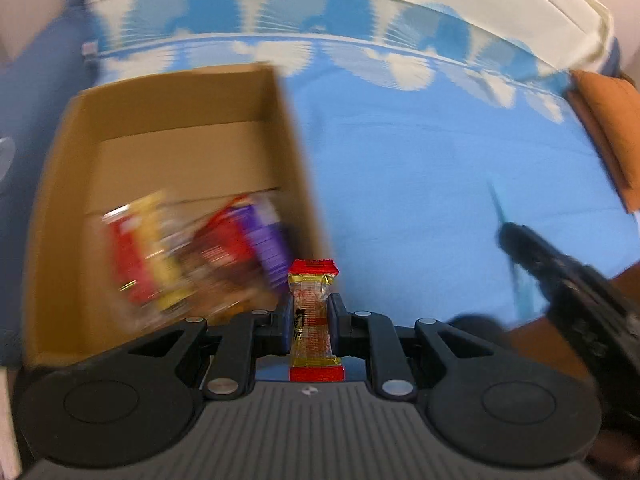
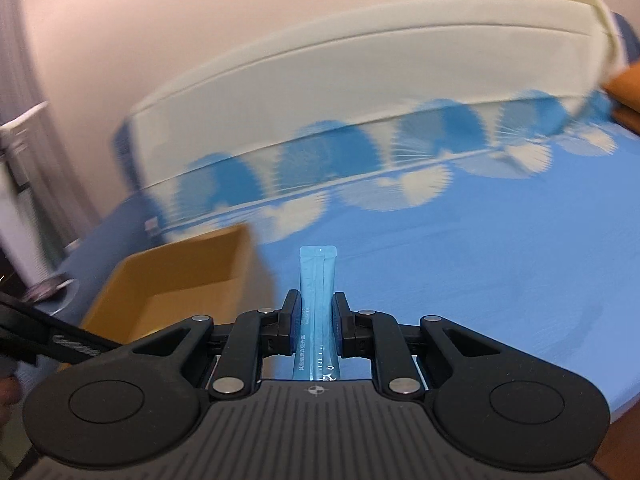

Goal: Organize snacks
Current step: 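Carry the red-gold candy and light-blue tube pack over the box with both tools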

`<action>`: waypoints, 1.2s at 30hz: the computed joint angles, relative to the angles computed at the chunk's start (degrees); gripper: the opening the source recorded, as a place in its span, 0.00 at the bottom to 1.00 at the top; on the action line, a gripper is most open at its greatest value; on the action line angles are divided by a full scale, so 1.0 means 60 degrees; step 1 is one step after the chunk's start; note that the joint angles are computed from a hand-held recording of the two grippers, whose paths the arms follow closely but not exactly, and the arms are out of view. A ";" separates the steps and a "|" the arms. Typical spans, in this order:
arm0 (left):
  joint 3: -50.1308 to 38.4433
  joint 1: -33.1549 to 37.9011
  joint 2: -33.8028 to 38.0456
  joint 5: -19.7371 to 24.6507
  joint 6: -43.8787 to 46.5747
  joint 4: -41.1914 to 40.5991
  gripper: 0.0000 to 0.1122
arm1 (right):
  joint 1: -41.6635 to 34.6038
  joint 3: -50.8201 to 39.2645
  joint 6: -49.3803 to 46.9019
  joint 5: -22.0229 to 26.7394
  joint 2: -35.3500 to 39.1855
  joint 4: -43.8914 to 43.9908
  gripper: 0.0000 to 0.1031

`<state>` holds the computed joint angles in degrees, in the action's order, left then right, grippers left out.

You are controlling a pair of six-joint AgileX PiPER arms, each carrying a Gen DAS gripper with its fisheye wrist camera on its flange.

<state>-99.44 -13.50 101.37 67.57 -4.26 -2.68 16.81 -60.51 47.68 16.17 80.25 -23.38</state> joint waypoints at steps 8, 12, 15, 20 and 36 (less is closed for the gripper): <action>0.3140 0.2020 -0.3139 -0.0667 0.0603 0.0266 0.17 | 0.3200 -0.0779 0.0767 0.1293 -0.0408 -0.1084 0.18; 0.3798 0.2823 -0.3886 -0.0812 0.1215 -0.0462 0.17 | 0.4345 -0.1334 0.0781 0.2098 -0.0130 -0.1582 0.18; 0.4124 0.3185 -0.4298 -0.0946 0.1656 -0.0928 0.17 | 0.5061 -0.1655 0.1170 0.2788 -0.0085 -0.2156 0.18; 0.4554 0.3455 -0.4746 -0.1101 0.2225 -0.1494 0.17 | 0.5812 -0.1832 0.1951 0.3504 -0.0055 -0.3126 0.18; 0.4748 0.3752 -0.4800 -0.1245 0.2577 -0.1927 0.17 | 0.6168 -0.2152 0.1782 0.4029 0.0129 -0.3192 0.18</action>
<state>-70.96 9.02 72.57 60.10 11.20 -14.24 53.82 -73.42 58.37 40.34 81.02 -42.53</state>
